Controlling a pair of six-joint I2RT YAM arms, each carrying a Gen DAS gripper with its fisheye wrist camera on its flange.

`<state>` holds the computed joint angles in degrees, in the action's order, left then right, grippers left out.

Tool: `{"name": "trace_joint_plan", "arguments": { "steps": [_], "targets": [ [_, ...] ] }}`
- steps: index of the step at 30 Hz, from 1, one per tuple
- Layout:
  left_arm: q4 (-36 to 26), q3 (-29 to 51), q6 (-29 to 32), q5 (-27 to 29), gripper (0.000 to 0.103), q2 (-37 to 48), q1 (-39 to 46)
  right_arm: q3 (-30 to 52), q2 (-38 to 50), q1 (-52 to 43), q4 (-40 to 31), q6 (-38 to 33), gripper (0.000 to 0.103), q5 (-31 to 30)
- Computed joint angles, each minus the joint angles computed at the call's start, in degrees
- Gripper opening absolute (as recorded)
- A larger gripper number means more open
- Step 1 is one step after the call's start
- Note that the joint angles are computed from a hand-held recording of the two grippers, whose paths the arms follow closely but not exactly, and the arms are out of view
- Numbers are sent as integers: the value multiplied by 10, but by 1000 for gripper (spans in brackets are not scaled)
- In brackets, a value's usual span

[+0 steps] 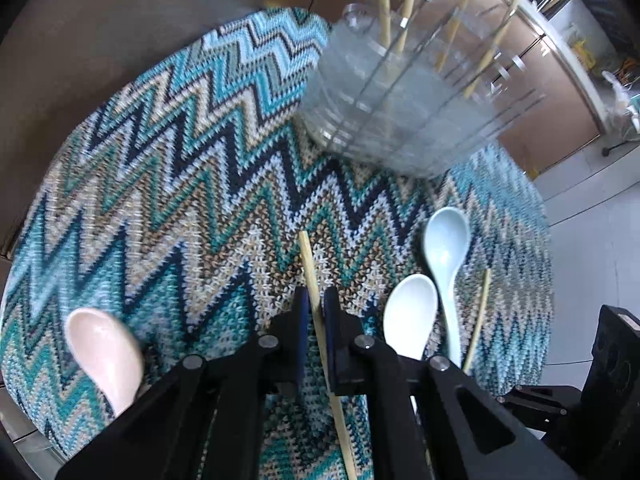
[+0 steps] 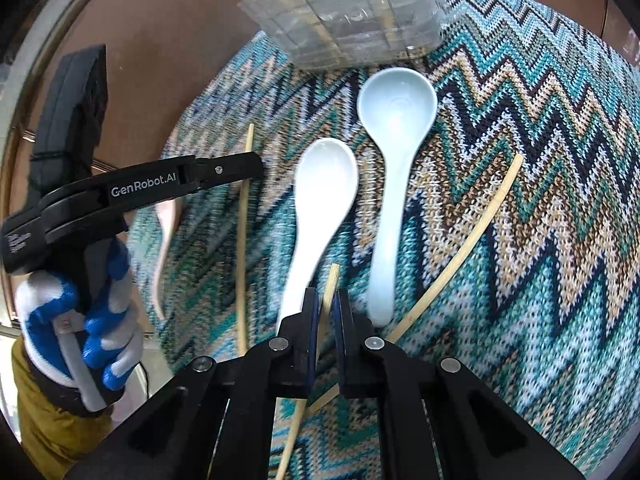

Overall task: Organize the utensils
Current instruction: 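Close the right tool on its chopstick while the left tool closes on another, then carry the right tool's chopstick into the holder while the left tool carries its chopstick in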

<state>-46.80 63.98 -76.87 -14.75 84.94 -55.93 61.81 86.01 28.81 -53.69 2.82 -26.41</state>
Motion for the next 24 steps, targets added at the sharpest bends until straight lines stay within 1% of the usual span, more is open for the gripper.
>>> {"name": "trace_joint_plan", "arguments": {
  "steps": [2, 6, 7, 8, 13, 15, 19, 22, 24],
  "targets": [
    [-7, -2, -9, -26, 7, -22, -18, -8, -25, -2, -2, 0, 7, -13],
    [-45, -4, -35, -88, 7, -67, -67, -21, -87, -9, -5, -7, 6, -47],
    [-60, 0, -46, -109, 7, -77, -85, -25, -107, -16, -15, -15, 6, -54],
    [-68, -3, -48, -118, 7, -88, -91, -27, -121, -19, -19, -17, 6, -57],
    [-152, 18, -118, -187, 6, -119, -163, -39, -188, -32, -29, -19, 5, -74],
    [-186, 24, -142, -204, 6, -134, -184, -40, -211, -50, -46, -32, 5, -84],
    [-223, 35, -188, -232, 5, -136, -220, -39, -245, -72, -63, -35, 5, -96],
    [-245, 41, -215, -245, 5, -138, -241, -27, -263, -103, -89, -56, 5, -110],
    [-263, 51, -234, -256, 5, -134, -256, -27, -282, -101, -89, -44, 5, -109]
  ]
}}
